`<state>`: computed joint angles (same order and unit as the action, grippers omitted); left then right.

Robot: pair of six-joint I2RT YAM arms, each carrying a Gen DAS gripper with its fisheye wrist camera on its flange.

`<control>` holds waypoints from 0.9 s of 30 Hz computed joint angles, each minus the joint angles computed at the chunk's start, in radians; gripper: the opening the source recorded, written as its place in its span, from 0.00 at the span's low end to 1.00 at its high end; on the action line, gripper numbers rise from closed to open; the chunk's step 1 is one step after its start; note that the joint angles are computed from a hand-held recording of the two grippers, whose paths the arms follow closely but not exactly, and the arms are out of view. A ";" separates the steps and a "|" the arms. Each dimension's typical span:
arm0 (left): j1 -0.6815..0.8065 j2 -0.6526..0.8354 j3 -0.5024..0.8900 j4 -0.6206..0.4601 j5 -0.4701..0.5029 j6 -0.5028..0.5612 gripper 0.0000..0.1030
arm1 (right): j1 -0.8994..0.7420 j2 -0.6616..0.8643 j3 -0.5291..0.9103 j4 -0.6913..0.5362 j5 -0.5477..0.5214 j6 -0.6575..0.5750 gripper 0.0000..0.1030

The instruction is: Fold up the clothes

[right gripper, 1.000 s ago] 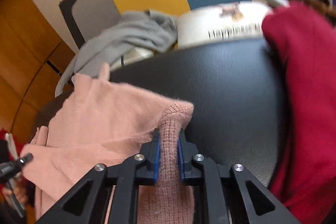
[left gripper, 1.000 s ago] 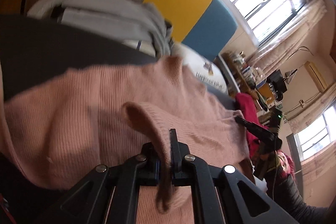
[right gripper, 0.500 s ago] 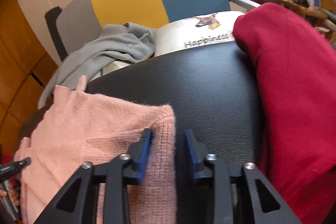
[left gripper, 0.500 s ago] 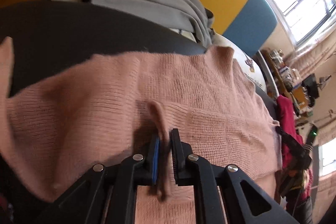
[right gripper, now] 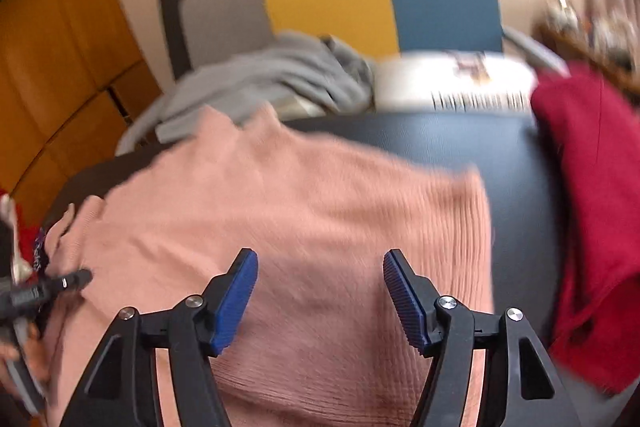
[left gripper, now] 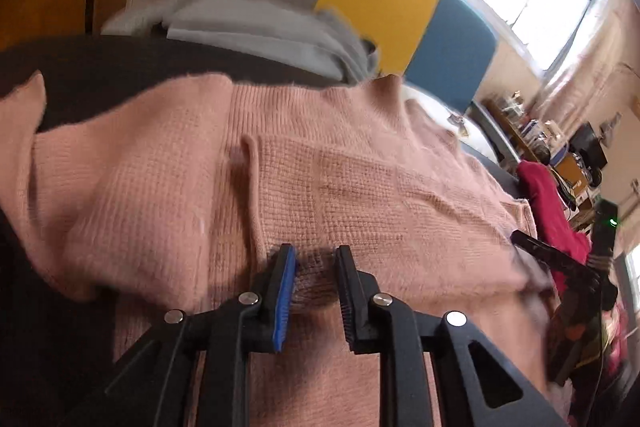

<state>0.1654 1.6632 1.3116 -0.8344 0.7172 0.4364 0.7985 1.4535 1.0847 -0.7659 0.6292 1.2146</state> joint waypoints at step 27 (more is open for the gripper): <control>-0.257 0.411 0.783 -0.249 -0.146 -0.053 0.37 | -0.201 0.040 0.115 0.194 -0.251 -0.522 0.58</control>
<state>-0.0918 2.0738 2.0949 -1.0837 0.5707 0.3829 0.5977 1.4937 1.1998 -0.5716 0.3780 0.6925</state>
